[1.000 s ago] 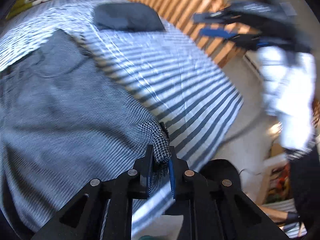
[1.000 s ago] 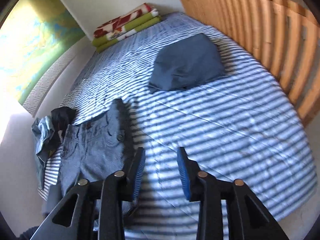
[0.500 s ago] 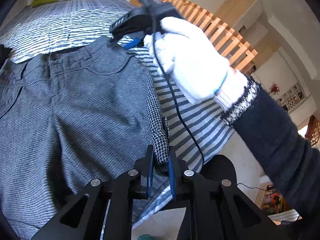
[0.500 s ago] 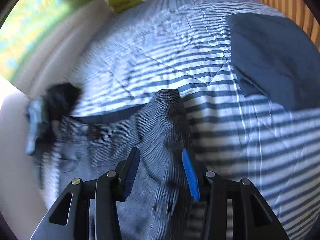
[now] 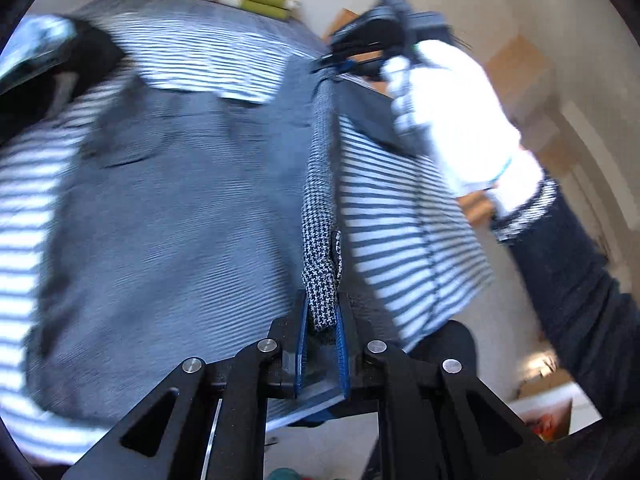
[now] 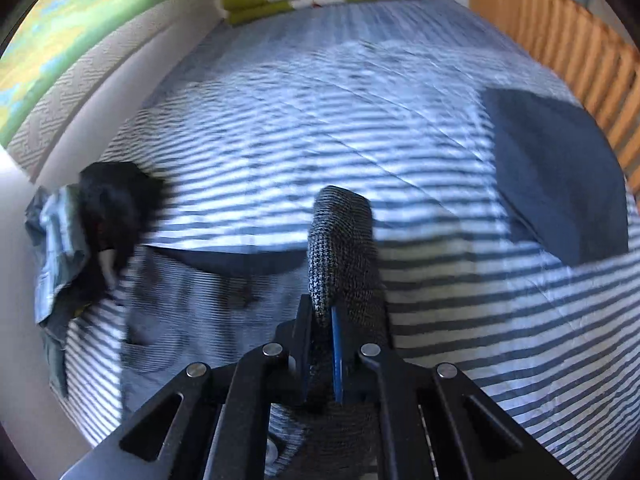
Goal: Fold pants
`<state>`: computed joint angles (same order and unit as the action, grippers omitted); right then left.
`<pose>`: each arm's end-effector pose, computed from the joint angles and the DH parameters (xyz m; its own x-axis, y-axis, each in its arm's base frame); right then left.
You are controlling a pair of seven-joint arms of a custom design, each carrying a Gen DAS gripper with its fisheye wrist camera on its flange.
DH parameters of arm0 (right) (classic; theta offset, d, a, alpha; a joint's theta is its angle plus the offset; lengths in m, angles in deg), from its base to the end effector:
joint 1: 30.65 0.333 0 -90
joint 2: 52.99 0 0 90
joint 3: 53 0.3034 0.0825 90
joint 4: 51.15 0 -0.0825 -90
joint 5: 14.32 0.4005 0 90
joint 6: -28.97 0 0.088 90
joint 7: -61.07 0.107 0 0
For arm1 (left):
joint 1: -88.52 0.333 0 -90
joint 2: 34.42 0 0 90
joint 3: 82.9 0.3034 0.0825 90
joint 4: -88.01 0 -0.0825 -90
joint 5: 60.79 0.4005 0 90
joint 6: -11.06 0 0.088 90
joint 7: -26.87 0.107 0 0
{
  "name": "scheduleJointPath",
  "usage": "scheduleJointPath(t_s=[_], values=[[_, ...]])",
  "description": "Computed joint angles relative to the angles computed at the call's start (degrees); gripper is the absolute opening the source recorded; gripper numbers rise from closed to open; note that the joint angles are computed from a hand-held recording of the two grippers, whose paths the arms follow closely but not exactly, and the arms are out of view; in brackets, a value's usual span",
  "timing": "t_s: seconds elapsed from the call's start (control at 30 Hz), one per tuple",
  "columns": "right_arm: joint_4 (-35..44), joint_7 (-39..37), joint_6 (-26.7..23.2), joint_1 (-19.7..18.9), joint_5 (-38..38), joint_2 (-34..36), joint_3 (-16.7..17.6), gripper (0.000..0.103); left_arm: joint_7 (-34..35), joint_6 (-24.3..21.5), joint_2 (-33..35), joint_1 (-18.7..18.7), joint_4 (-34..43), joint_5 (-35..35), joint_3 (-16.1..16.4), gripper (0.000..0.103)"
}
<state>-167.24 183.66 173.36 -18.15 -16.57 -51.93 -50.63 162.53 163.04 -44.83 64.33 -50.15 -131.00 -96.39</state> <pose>0.5889 0.1566 0.4706 -0.2277 -0.9491 -0.2175 -0.8644 0.2998 -0.4036 0.4165 -0.2897 0.3891 -0.5121 -0.6828 0.5211 -0.8295 0.2359 -0.5062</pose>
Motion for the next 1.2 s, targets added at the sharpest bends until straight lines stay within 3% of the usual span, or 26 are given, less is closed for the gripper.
scheduleJointPath(t_s=[0.27, 0.4, 0.5, 0.67, 0.73, 0.8, 0.9, 0.93, 0.97, 1.07, 1.13, 1.2], values=[[28.10, 3.86, -11.14, 7.96, -7.93, 20.80, 3.17, 0.007, -0.18, 0.30, -8.68, 4.88, -10.86, -2.14, 5.95, 0.012], [43.70, 4.05, -18.25, 11.95, -9.04, 32.55, 2.50, 0.007, 1.73, -1.04, -7.82, 7.21, -11.79, -3.79, 8.62, 0.012], [55.76, 4.91, -24.53, 14.90, -9.96, 41.35, 1.10, 0.007, 1.81, -0.49, -6.16, 8.84, -11.73, -4.25, 8.35, 0.012], [67.79, 3.62, -30.01, 16.31, -8.86, 50.01, 0.08, 0.007, 3.21, -1.03, -3.85, 10.48, -10.61, -5.28, 7.49, 0.012], [70.58, 0.91, -30.83, 16.11, -7.32, 51.83, 0.46, 0.014, 3.09, -0.33, -4.15, 10.80, -10.95, -4.06, 6.87, 0.015], [65.37, -0.48, -27.24, 14.99, -5.21, 48.51, 1.31, 0.024, 0.91, -0.72, -3.94, 11.05, -10.47, -2.28, 6.56, 0.018], [50.36, -1.55, -17.25, 13.53, -4.10, 38.47, 1.93, 0.027, -2.90, 1.53, -5.48, 11.26, -11.15, 1.85, 5.72, 0.027], [45.36, -2.16, -14.44, 12.67, -3.50, 34.82, 2.47, 0.027, -5.45, 4.54, -6.73, 11.24, -12.04, 4.10, 4.66, 0.041], [40.36, -3.05, -12.11, 11.47, -2.37, 30.99, 3.23, 0.028, -4.64, 6.17, -6.51, 10.69, -11.97, 3.92, 5.23, 0.048], [25.35, -4.93, -6.54, 8.80, -0.39, 18.88, 4.16, 0.028, -6.72, 8.70, -8.75, 9.64, -12.87, 6.45, 5.62, 0.048], [15.34, -4.39, -1.93, 8.43, -1.30, 11.17, 3.79, 0.031, -6.76, 7.83, -9.12, 8.34, -12.28, 6.81, 6.75, 0.048], [5.33, -1.69, -1.41, 8.47, -4.34, 2.78, 3.17, 0.032, -6.19, 6.82, -9.17, 7.34, -11.32, 7.38, 7.28, 0.048]])
